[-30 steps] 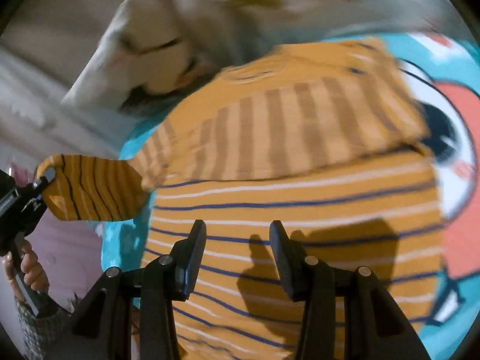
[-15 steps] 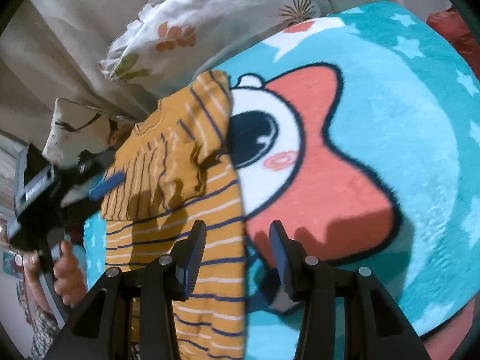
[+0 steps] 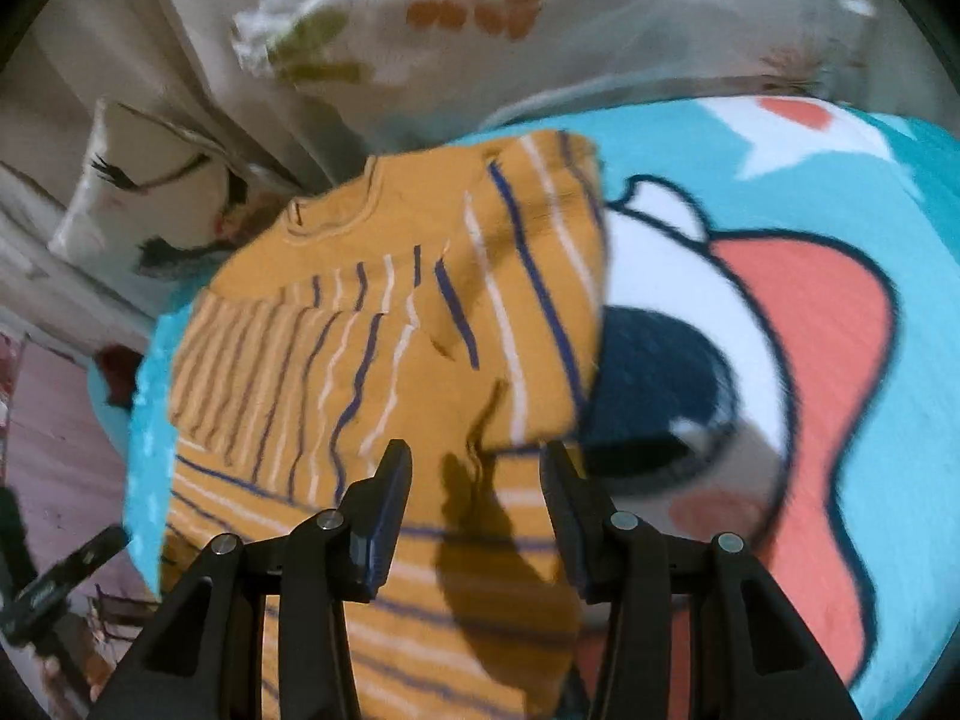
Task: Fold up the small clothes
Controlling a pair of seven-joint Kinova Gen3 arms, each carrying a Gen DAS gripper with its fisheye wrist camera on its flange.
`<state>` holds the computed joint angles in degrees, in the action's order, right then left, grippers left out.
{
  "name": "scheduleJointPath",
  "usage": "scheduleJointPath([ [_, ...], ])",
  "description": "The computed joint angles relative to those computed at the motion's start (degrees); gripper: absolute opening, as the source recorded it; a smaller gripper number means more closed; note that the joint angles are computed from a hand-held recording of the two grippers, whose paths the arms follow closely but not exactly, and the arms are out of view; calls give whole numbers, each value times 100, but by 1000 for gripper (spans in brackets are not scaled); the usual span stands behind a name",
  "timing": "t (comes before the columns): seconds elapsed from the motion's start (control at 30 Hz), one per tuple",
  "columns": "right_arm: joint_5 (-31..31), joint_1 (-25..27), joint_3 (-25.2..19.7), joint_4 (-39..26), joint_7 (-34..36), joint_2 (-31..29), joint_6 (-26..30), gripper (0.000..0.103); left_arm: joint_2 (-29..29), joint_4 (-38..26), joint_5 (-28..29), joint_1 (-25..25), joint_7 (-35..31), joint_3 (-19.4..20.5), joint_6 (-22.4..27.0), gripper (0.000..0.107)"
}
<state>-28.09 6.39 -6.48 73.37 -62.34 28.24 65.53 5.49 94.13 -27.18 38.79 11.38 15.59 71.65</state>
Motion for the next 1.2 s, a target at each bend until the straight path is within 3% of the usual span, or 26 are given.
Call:
scheduleJointPath([
  [0.17,268,-187,26,-271,-158,222,-10,48,-118,350,249,34,386,42,213,70],
  [0.3,-27,150,-52,-111,-44,75,146,48,-192,741,433,-165,282,5,-280,70],
  [0.5,-392,806,246,854,239,-563,182,49,-257,1266,693,-489,-461,-50,-1246,70],
  [0.53,-421,873,313,997,252,-628,193,49,-303,1376,777,-533,-620,-59,-1465,68],
  [0.6,-570,1066,418,1339,309,-741,287,49,-335,1517,908,-619,-923,1,-1755,48],
  [0.67,-958,1324,442,1669,492,-767,534,49,-373,1595,803,-507,-987,78,-1818,42],
  [0.87,-2059,1830,613,2935,1230,-853,1065,49,-1029,2390,1155,-564,-1194,269,-2708,23],
  [1.0,-2603,2100,809,3750,1760,-798,1455,49,-1471,2899,1453,-758,-1176,488,-3325,22],
  [1.13,-2723,2062,1011,4301,2031,-1038,1454,49,-1581,3015,1547,-990,-1126,815,-3478,24],
  [1.2,-2709,1978,1092,4448,2033,-1200,1380,49,-1597,2984,1564,-1058,-1150,935,-3474,35],
])
